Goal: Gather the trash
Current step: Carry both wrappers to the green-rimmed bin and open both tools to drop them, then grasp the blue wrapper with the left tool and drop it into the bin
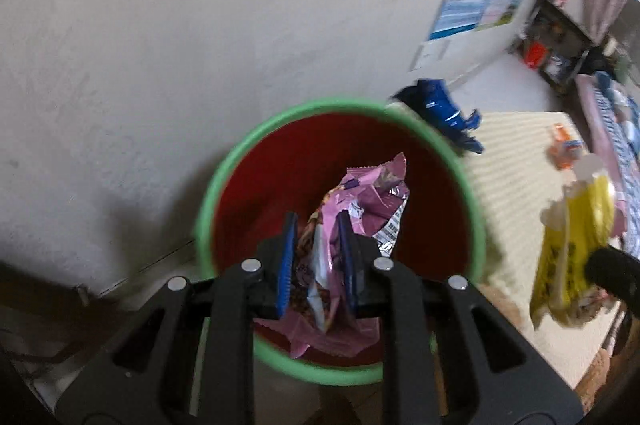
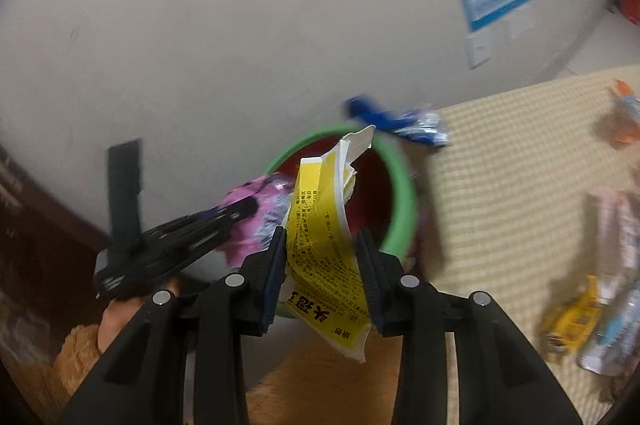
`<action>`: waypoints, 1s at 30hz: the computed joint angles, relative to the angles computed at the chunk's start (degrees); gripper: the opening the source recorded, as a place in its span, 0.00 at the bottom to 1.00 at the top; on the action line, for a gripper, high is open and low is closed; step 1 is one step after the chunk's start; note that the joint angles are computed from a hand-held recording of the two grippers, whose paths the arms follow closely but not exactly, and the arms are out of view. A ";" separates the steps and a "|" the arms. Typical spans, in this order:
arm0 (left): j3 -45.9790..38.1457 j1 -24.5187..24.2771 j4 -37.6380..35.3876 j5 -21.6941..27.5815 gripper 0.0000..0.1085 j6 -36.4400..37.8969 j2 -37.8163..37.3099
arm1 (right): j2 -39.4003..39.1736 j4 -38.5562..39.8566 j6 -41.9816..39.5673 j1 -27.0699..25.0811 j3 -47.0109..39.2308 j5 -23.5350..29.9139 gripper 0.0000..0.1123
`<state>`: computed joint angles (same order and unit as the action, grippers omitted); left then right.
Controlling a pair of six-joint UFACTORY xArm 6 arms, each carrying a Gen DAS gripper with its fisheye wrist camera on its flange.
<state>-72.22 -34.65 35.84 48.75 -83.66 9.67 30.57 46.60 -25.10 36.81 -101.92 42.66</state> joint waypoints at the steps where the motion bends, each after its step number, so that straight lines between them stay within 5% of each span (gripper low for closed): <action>1: -0.01 0.01 -0.45 0.54 0.18 0.36 0.26 | 0.52 -0.37 -0.16 0.45 -0.55 0.50 0.31; 7: -0.50 0.33 -2.94 0.39 0.25 1.88 2.64 | 7.62 -3.39 3.94 1.27 -10.05 5.85 0.33; 8: -2.12 0.33 -3.46 1.85 0.43 2.81 3.73 | 8.89 -4.35 5.02 1.35 -11.74 6.51 0.35; 10: -1.59 -0.26 -1.90 2.48 0.71 1.79 3.43 | 9.57 -4.56 5.86 1.13 -11.93 4.87 0.56; 23: -2.62 -0.32 2.33 -3.32 0.73 0.29 3.59 | -0.29 -1.38 4.34 -4.14 4.86 -5.60 0.56; 27: -7.45 2.27 0.99 -7.63 0.73 6.92 6.44 | -2.60 -2.51 4.74 -5.85 9.14 -6.84 0.56; 30: -15.76 5.72 -6.87 -9.49 0.73 18.50 11.81 | -4.18 -2.35 4.46 -7.03 11.88 -8.29 0.56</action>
<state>-87.98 -28.93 28.96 39.26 -65.16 21.48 26.39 44.24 -20.65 29.78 -90.04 34.38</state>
